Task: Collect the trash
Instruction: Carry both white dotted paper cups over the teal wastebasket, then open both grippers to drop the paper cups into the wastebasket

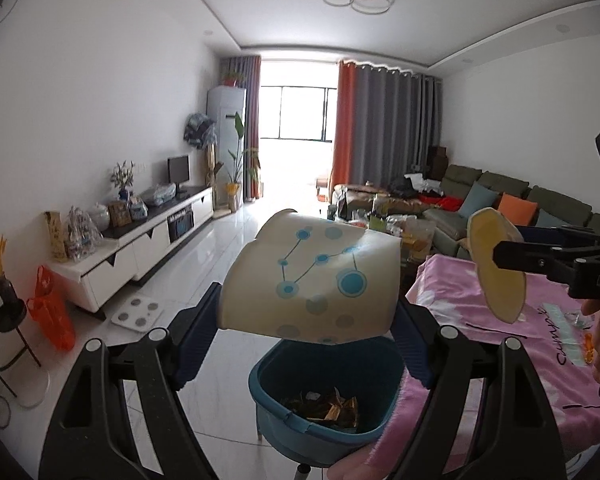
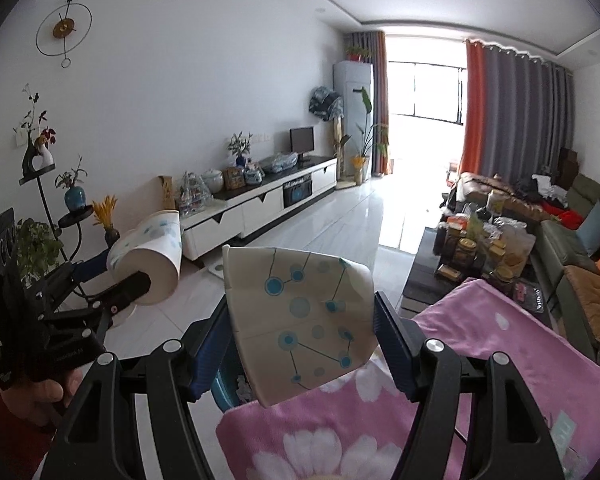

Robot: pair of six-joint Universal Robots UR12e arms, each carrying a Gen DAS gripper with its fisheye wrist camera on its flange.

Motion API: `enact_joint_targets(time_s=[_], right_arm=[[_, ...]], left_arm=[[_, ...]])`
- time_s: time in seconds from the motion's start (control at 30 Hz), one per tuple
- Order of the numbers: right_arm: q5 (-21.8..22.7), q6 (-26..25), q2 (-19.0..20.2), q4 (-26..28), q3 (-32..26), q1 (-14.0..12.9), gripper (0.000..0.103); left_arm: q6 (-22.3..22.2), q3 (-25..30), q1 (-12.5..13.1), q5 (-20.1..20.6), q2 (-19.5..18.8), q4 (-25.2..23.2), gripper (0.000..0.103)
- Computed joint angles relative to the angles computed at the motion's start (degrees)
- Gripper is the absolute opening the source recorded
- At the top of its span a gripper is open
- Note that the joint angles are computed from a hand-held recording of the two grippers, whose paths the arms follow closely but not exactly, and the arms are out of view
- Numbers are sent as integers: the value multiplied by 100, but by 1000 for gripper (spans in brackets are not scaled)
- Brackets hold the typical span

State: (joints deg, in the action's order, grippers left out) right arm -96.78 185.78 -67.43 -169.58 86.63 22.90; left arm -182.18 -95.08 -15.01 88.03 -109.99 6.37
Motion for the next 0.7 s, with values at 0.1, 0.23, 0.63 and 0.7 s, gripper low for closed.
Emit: enact_joint_targets(time_s=[0.1, 0.23, 0.63, 0.7], right_arm=[[134, 47, 159, 227, -210, -41, 67], [306, 73, 384, 632, -534, -91, 67], [691, 34, 983, 1868, -1351, -178, 67], [772, 49, 1081, 2106, -1500, -195, 67]], left_arm=[[-40, 163, -1, 9, -156, -243, 78], [-64, 422, -6, 14, -424, -590, 78], [-192, 1107, -47, 10, -1164, -1530, 78], [-213, 1204, -65, 22, -1272, -1675, 78]])
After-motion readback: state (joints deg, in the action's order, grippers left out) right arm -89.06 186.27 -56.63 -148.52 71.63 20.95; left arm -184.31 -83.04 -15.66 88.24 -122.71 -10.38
